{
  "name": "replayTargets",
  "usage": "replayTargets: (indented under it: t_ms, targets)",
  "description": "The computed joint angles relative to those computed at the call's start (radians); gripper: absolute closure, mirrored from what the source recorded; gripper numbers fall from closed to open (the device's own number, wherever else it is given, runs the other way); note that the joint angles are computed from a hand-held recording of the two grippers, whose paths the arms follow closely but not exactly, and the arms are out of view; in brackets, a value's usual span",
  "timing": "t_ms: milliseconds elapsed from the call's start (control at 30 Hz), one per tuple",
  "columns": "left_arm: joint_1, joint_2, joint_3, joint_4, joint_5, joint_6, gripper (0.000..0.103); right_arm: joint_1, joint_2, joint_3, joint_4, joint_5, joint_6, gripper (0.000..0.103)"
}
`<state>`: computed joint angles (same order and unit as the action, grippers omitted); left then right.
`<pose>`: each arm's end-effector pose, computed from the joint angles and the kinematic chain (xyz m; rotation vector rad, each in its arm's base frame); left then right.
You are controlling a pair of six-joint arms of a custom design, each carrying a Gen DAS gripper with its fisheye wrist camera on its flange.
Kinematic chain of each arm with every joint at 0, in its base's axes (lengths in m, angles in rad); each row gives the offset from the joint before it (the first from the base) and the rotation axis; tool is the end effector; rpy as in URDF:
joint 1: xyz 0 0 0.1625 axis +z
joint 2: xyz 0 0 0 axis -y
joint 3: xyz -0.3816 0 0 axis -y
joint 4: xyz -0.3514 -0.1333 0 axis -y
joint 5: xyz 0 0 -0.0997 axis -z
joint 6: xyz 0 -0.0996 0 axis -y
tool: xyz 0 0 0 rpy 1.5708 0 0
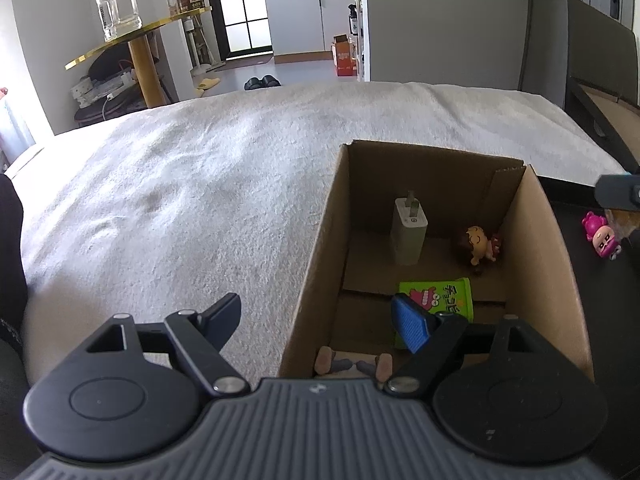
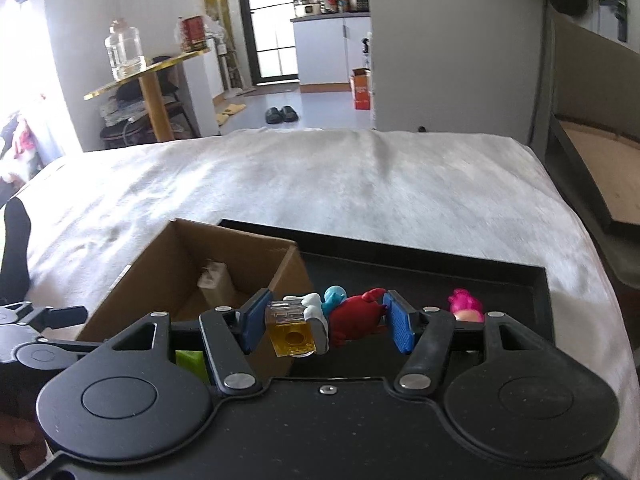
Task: Organize rigid objects
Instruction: 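Carry the red figure into the cardboard box and open the right gripper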
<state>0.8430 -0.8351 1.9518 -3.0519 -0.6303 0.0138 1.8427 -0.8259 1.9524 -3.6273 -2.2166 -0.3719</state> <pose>-0.1892 -0.5337 0.1103 0.6214 2.1820 -0.7912 0.2138 -0.4938 0.1581 0.3527 -2.2489 1.0873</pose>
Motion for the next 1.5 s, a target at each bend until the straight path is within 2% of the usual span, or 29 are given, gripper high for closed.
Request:
replayTargets:
  t_ms: [167, 333, 400, 500, 633, 800, 967, 1267, 1500]
  targets:
    - [0.001, -0.009, 0.007, -0.027, -0.029, 0.015, 0.023, 0.011, 0.02, -0.025, 0.027, 0.017, -0.012, 0.044]
    - [0.007, -0.009, 0.006, -0.052, -0.051, 0.033, 0.026, 0.021, 0.054, -0.072, 0.066, 0.014, -0.026, 0.044]
    - [0.01, -0.01, 0.007, -0.058, -0.058, 0.039, 0.03, 0.022, 0.063, -0.086, 0.086, 0.023, -0.017, 0.044]
    - [0.015, -0.016, 0.005, -0.05, -0.068, 0.029, 0.046, 0.028, 0.084, -0.115, 0.107, 0.036, -0.029, 0.044]
    - [0.019, -0.019, 0.0, -0.047, -0.068, 0.03, 0.056, 0.034, 0.109, -0.153, 0.15, 0.05, -0.026, 0.044]
    - [0.023, -0.027, 0.002, -0.035, -0.08, 0.022, 0.081, 0.034, 0.131, -0.176, 0.194, 0.052, -0.007, 0.044]
    - [0.028, -0.033, 0.003, -0.04, -0.087, 0.019, 0.091, 0.031, 0.148, -0.188, 0.236, 0.045, 0.022, 0.043]
    - [0.021, -0.026, 0.003, -0.053, -0.068, 0.035, 0.091, 0.02, 0.15, -0.196, 0.284, 0.067, 0.065, 0.043]
    - [0.014, -0.015, 0.0, -0.057, -0.05, 0.037, 0.091, 0.025, 0.112, -0.153, 0.227, 0.051, 0.056, 0.041]
